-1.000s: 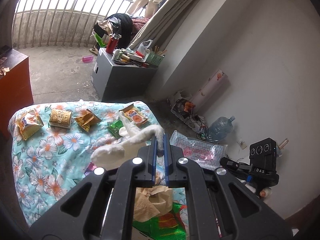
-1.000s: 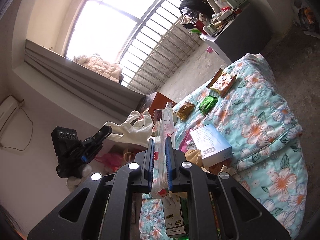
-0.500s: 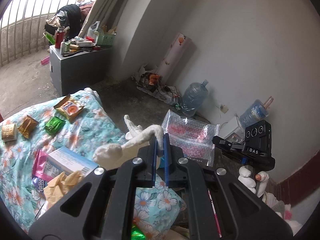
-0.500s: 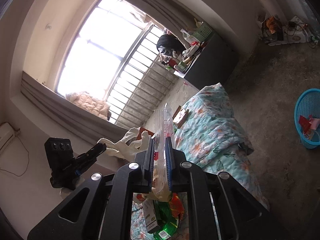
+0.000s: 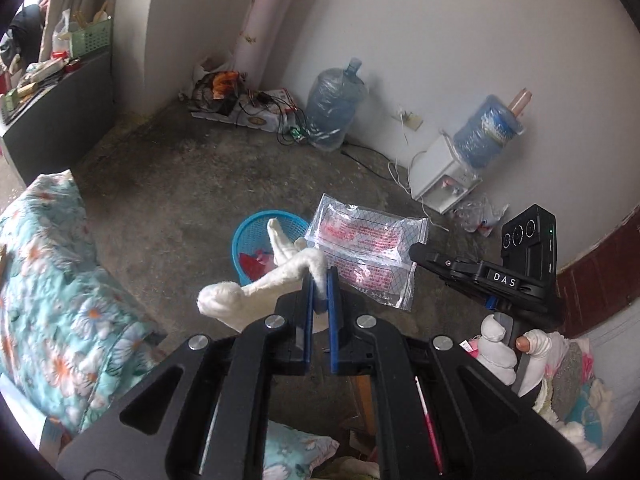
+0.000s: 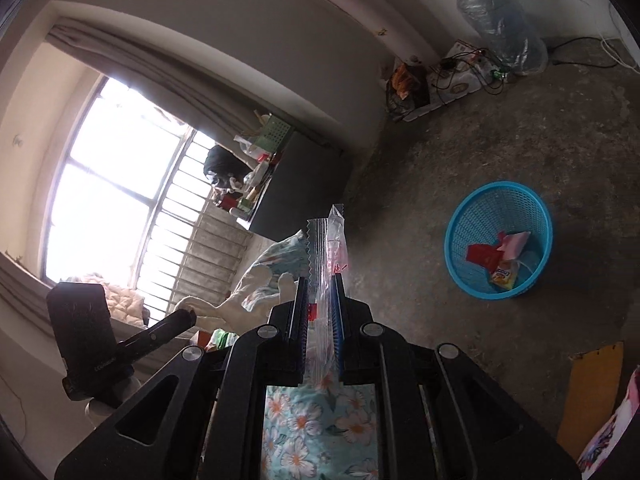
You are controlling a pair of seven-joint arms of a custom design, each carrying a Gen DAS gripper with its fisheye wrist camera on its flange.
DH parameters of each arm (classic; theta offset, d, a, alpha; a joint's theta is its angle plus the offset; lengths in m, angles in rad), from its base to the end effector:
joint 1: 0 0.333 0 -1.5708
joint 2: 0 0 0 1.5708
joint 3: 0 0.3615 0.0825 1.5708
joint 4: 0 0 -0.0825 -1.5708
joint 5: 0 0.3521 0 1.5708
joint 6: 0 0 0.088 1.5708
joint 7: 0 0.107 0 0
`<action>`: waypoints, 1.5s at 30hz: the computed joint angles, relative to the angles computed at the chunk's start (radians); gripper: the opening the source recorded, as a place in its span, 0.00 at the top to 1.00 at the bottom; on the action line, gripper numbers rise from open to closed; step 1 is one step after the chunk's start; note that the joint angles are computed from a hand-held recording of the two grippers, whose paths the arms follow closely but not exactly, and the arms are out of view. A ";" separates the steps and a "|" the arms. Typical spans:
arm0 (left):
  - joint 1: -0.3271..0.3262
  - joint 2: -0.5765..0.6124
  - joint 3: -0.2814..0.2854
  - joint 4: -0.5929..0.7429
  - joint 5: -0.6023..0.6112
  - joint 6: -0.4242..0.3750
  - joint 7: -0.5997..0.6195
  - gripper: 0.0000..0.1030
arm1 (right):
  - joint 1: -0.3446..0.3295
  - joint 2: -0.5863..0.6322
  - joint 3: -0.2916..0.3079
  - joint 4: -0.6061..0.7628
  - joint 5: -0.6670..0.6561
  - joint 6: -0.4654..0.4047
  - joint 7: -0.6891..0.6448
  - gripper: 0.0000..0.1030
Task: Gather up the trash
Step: 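Carry tissue and plastic bag over the blue wastebasket and open both tools, then move both tools back over the bed toward the tan paper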
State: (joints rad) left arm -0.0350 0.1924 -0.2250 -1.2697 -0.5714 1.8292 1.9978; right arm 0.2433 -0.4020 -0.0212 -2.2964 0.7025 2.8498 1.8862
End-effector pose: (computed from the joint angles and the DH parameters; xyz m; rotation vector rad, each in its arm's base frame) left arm 0.5819 -0.1796 0.7411 1.2849 -2.5312 1.0430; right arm 0.4263 0.0588 0.6620 -0.9150 1.8984 -0.0028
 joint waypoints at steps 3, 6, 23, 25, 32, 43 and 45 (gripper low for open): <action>-0.064 0.086 -0.029 0.045 0.075 0.036 -0.032 0.96 | -0.025 0.032 -0.029 -0.027 0.009 -0.004 0.003 0.89; -0.115 0.195 -0.054 0.128 0.140 0.029 -0.086 0.95 | -0.048 0.083 -0.060 -0.034 0.028 -0.015 -0.011 0.89; -0.245 0.577 -0.105 0.389 0.319 0.071 -0.304 0.52 | -0.216 0.516 -0.047 0.062 0.117 -0.077 -0.018 0.66; -0.227 0.553 -0.113 0.351 0.316 0.090 -0.271 0.51 | -0.227 0.509 -0.024 0.039 0.171 -0.045 -0.051 0.66; -0.151 0.440 -0.125 0.273 0.276 0.097 -0.198 0.51 | -0.215 0.404 -0.014 -0.034 0.169 0.017 -0.090 0.65; 0.138 -0.065 0.026 -0.110 0.000 0.113 0.023 0.39 | -0.132 0.160 0.040 -0.022 -0.156 0.003 -0.051 0.41; 0.177 -0.160 0.096 -0.188 -0.054 0.153 0.028 0.38 | -0.094 0.150 0.048 0.020 -0.181 -0.015 -0.074 0.41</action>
